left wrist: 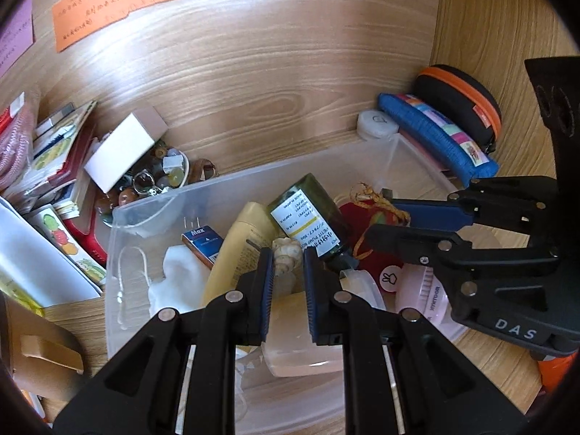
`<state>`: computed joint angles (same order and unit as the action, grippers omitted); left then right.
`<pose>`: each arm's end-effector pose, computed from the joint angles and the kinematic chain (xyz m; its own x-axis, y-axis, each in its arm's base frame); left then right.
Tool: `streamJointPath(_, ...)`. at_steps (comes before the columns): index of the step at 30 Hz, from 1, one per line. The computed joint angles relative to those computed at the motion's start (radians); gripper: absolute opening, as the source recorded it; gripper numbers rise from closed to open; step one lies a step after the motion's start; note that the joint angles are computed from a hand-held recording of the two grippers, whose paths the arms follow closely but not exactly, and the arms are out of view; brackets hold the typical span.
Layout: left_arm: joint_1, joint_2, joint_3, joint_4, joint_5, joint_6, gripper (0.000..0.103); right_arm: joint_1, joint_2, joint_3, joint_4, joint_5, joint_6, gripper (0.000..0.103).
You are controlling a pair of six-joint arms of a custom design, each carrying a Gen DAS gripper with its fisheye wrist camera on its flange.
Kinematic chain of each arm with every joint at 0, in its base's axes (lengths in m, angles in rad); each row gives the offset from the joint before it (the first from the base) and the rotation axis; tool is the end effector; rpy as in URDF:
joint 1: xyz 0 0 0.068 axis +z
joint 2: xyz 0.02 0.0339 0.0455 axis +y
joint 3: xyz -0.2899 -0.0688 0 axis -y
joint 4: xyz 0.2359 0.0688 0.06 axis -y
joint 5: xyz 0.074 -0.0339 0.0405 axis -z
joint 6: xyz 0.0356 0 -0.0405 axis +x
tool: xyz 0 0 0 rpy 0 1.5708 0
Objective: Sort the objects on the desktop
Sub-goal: 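Lower the seashell into the bin while the right gripper releases the tassel ornament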
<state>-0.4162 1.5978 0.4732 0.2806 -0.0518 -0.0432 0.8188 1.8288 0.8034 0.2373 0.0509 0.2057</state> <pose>0.2354 -0.1020 0.1345 -0.6990 0.2618 -0.6655 0.3424 0.9395 0.0100 0.2369 0.2506 0.1456 -0.6181 -0.3622 -0.6977 -0.5911 0.7992 0.1087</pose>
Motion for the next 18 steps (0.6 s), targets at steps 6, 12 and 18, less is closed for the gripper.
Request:
streamJointPath(6,-0.004,0.027,0.002,0.015,-0.015,0.005,0.015,-0.004,0.018,0.011,-0.007,-0.003,-0.001,0.019)
streamJointPath(12,0.006,0.026,-0.001,0.015,-0.008,0.016,0.017,-0.005,0.021,0.016,-0.009,0.004,0.001,0.019)
streamJointPath(18,-0.002,0.003,-0.012,0.021,-0.015,0.025,0.029,-0.015,0.007,0.001,0.007,0.008,-0.002,0.031)
